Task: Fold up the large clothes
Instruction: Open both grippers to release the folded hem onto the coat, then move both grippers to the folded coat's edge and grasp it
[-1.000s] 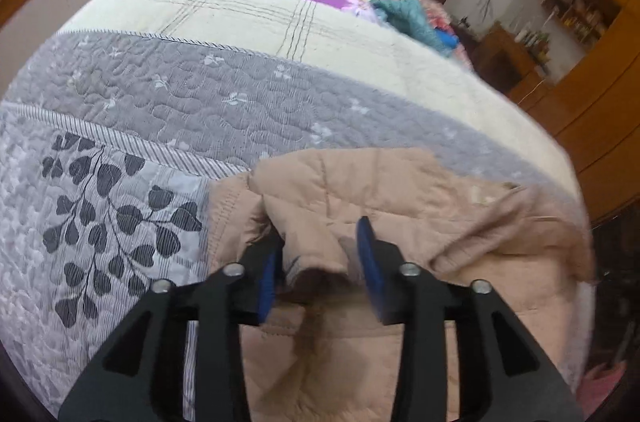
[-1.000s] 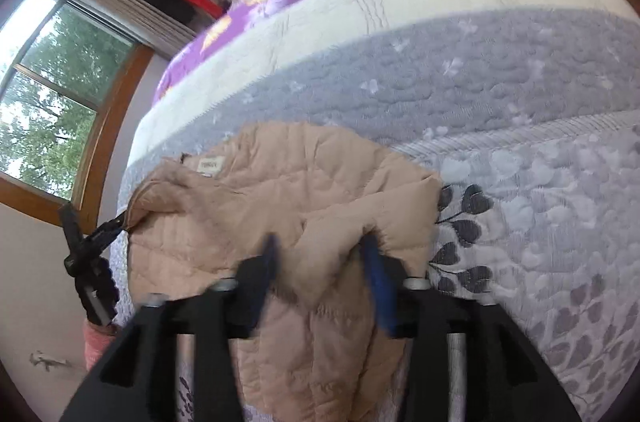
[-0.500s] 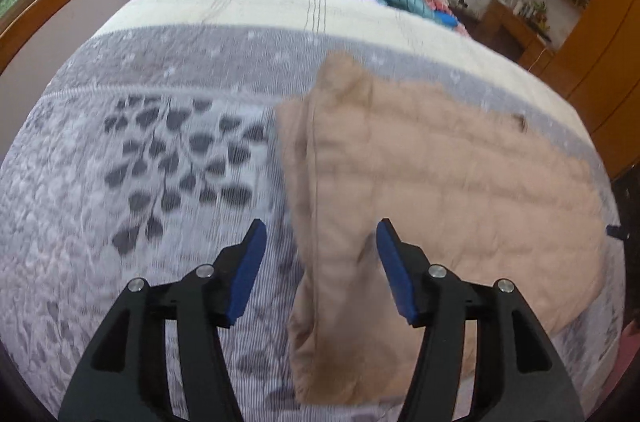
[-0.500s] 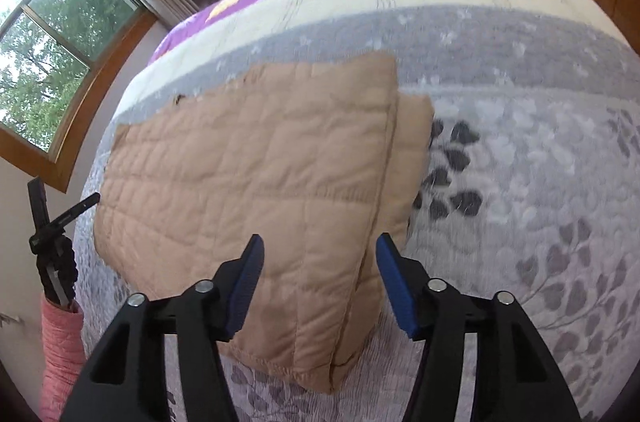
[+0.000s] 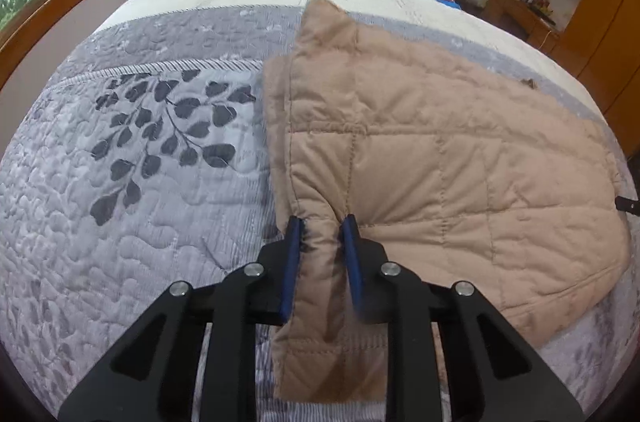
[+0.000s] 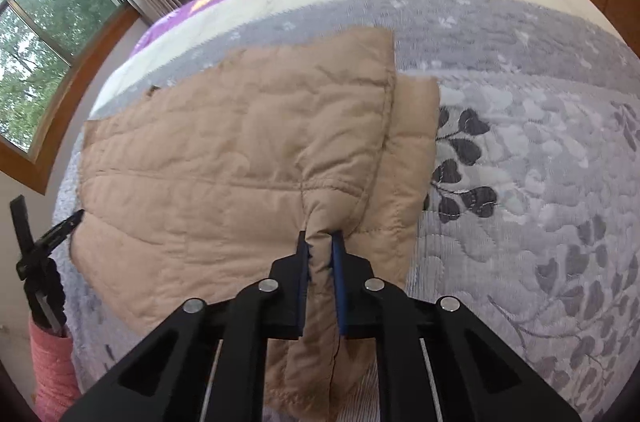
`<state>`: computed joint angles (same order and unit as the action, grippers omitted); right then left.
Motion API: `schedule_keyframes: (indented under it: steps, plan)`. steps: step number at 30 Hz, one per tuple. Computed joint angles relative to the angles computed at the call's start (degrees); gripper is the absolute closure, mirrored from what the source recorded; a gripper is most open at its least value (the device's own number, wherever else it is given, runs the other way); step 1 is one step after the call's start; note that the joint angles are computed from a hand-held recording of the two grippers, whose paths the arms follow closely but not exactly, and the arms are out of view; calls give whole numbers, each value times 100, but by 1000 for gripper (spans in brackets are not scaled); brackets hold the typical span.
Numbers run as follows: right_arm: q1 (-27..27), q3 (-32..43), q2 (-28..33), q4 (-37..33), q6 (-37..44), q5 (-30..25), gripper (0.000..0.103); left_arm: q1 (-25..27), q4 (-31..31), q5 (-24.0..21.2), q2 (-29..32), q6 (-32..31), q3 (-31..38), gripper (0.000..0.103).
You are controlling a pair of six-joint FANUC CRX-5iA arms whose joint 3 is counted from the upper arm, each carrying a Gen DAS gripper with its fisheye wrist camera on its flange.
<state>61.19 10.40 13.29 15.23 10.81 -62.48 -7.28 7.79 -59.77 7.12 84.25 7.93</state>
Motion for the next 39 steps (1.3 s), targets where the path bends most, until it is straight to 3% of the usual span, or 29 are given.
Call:
schedule_keyframes:
  steps: [7,12,18,27,34,39]
  plan:
    - [26,140,236,135,-109,-133,89,-46,-144,22,-38,195,2,80]
    - [551,-48,-35,1089,-946,-664,83,-27,-284,-53,-347,551,23,80]
    - [1019,371,132,1533,-1046,-641,83,-765,-947,139,-703,944,227,80]
    - [1004,1555,1084,1142,-339,-597,83,-1388,-743,112,-218,935,357,78]
    - [979,2033,1611,949,-265,-991,82,-1523,-1041,181,20,1001,284,78]
    - [927,1808,1607,870,-386,-770,85,-1792,-1642,348,19,1173,187,78]
